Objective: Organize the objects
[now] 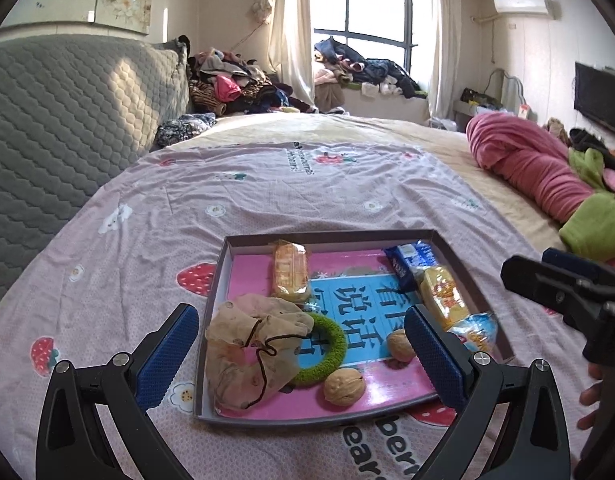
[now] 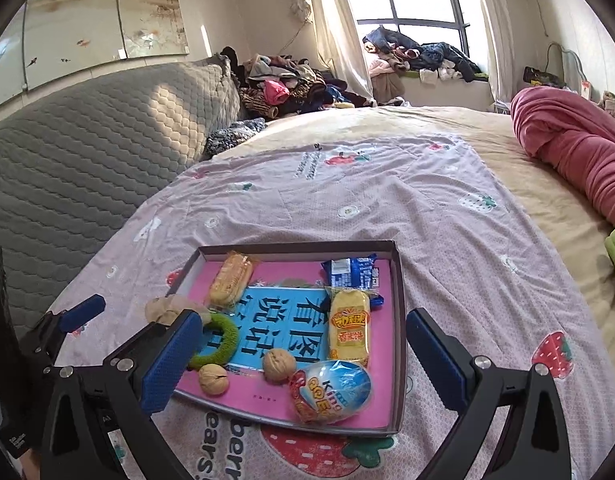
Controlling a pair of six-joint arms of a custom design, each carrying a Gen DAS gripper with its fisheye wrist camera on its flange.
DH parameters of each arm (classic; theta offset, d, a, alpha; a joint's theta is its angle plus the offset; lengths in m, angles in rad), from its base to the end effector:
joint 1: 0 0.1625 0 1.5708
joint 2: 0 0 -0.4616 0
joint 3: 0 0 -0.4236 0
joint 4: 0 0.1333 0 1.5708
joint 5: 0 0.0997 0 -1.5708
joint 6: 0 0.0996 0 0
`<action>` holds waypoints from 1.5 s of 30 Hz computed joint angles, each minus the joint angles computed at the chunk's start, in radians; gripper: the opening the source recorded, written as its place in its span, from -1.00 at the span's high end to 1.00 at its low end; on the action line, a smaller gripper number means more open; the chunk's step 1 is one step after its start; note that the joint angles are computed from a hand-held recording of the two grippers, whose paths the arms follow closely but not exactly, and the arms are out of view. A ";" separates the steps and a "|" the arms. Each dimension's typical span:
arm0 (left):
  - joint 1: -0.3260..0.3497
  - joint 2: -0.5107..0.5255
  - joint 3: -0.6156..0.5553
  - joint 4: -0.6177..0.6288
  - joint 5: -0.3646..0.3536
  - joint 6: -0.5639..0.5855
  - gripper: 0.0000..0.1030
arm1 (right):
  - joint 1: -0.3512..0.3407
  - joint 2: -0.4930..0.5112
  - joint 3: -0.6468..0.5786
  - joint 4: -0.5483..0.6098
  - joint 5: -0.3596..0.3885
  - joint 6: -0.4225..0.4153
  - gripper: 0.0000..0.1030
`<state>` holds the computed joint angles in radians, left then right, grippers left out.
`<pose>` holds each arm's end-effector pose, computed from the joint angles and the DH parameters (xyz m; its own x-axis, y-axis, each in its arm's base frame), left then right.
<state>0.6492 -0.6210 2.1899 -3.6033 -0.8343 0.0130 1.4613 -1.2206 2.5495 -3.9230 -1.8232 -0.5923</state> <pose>-0.2760 -0.4608 -0.0139 -0.6778 0.4155 -0.6066 0.7214 0.5354 -0.4393 0.0647 -0.4036 0.2197 -0.8110 -0.0252 0.5845 -0.4771 0.6067 -0.6358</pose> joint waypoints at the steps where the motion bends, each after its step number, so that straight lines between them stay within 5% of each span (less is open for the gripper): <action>1: -0.003 -0.005 0.006 -0.012 -0.003 -0.001 -1.00 | 0.005 -0.001 0.003 -0.001 -0.004 -0.001 -1.00; 22: -0.098 -0.125 0.173 0.092 0.133 -0.180 -1.00 | 0.045 -0.078 0.138 -0.049 -0.063 0.027 -1.00; 45: -0.265 -0.364 0.336 0.384 0.201 -0.458 -1.00 | 0.222 -0.202 0.233 0.001 -0.197 0.094 -1.00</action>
<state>0.3843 -0.9851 2.5264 -3.2193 -0.6330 -0.4451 1.6829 -1.4229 2.7825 -3.9219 -2.0206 -0.4980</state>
